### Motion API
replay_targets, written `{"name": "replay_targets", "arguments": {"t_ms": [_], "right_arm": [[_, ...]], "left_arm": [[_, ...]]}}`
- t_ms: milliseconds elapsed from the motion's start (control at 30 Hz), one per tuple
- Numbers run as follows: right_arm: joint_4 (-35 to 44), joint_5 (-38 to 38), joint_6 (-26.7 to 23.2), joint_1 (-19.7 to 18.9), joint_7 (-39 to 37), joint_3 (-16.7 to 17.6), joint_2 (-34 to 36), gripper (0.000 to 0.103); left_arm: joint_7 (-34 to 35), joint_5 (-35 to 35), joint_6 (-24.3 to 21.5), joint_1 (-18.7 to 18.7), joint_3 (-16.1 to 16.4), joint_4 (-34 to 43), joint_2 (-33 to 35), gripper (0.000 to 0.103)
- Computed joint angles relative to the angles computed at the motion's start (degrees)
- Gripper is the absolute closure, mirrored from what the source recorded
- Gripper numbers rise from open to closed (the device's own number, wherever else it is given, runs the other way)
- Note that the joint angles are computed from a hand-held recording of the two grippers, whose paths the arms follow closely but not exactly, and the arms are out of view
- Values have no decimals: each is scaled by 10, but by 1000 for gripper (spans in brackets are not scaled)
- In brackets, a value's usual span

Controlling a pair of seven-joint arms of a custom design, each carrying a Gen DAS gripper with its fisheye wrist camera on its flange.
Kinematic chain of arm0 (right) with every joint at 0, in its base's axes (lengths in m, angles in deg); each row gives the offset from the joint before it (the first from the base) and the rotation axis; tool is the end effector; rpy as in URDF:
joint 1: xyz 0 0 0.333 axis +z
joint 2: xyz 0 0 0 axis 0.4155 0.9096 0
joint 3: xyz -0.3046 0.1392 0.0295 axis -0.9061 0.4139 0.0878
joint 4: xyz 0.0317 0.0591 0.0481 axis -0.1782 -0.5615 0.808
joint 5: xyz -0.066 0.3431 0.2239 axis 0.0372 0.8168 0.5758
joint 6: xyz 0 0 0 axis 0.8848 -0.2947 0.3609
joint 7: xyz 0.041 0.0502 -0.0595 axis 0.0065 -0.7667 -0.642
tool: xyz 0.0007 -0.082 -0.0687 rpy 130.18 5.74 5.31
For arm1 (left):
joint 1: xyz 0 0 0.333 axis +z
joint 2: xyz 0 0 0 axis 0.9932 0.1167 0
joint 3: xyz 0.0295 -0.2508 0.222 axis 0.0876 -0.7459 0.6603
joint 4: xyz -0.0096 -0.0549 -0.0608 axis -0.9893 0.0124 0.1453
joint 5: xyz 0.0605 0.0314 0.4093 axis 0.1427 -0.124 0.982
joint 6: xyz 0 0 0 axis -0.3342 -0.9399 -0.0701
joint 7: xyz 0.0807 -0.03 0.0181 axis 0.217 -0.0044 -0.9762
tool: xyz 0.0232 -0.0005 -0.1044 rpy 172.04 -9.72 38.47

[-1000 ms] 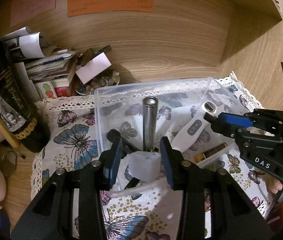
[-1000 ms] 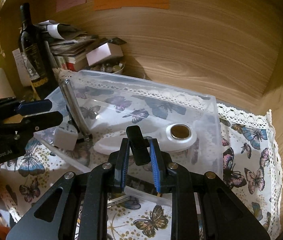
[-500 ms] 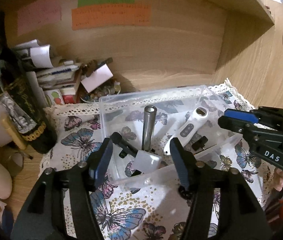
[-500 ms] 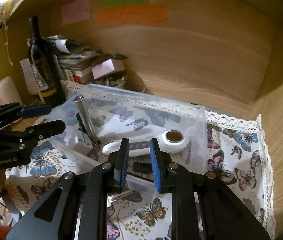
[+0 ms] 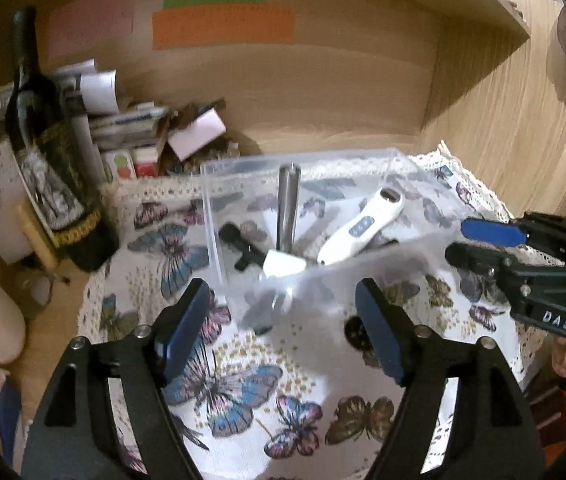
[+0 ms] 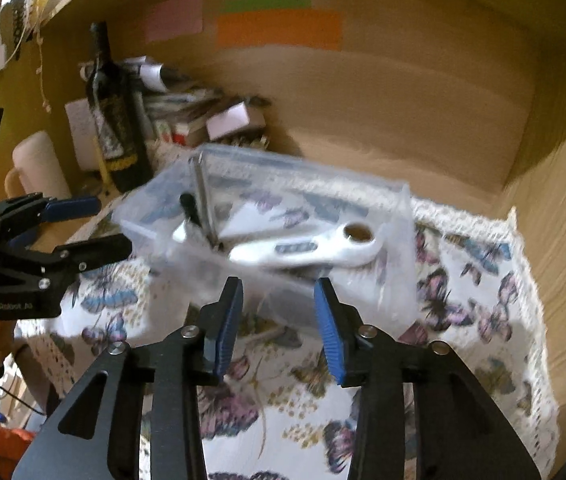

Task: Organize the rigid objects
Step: 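Grasp the black round disc with the left tool while the right tool grasps the keys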

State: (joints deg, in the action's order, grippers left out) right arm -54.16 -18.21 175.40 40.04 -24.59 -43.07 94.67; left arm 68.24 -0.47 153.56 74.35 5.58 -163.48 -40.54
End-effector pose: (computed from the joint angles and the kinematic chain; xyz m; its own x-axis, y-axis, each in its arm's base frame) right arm 0.5741 0.2023 0.3982 0.4983 -0.8656 0.0495 -0.5674 -0.3687 -0.7363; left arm 0.5571 -0.2206 0.3997 -0.1038 -0.9922 0.0696 -0.6700 0.0180 -0.7422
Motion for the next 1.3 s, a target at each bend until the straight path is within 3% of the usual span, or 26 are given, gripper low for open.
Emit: {"name": "replay_targets", "arguments": {"t_ms": [33, 200, 367, 567, 700, 767, 833, 1000, 1167, 1300], "right_arm": [[-7, -36, -11, 18, 39, -23, -1, 66], [-13, -148, -51, 50, 147, -67, 16, 64], [-17, -194, -67, 43, 190, -68, 23, 63], [-27, -188, -68, 24, 199, -57, 18, 58], [-30, -187, -70, 17, 197, -54, 17, 57], [-31, -183, -72, 14, 194, -52, 17, 57], [-30, -179, -75, 12, 191, -50, 18, 57], [-23, -171, -90, 11, 181, -46, 22, 52], [-13, -184, -96, 20, 179, -48, 31, 43], [8, -241, -105, 46, 225, -75, 50, 35]], "left_arm": [[10, -14, 2, 2, -3, -5, 2, 28], [124, -135, 9, 14, -25, -26, 17, 28], [227, -221, 8, 11, -40, -20, 37, 28], [372, -338, 2, 27, -86, 13, 78, 29], [448, -403, -31, 37, -114, 48, 112, 42], [497, -463, -40, 68, -151, 57, 128, 50], [529, -497, -49, 81, -167, 61, 133, 71], [546, -536, -26, 79, -161, 33, 115, 72], [515, -518, -7, 50, -119, 5, 88, 72], [494, -503, 9, 46, -104, -22, 67, 72]]}}
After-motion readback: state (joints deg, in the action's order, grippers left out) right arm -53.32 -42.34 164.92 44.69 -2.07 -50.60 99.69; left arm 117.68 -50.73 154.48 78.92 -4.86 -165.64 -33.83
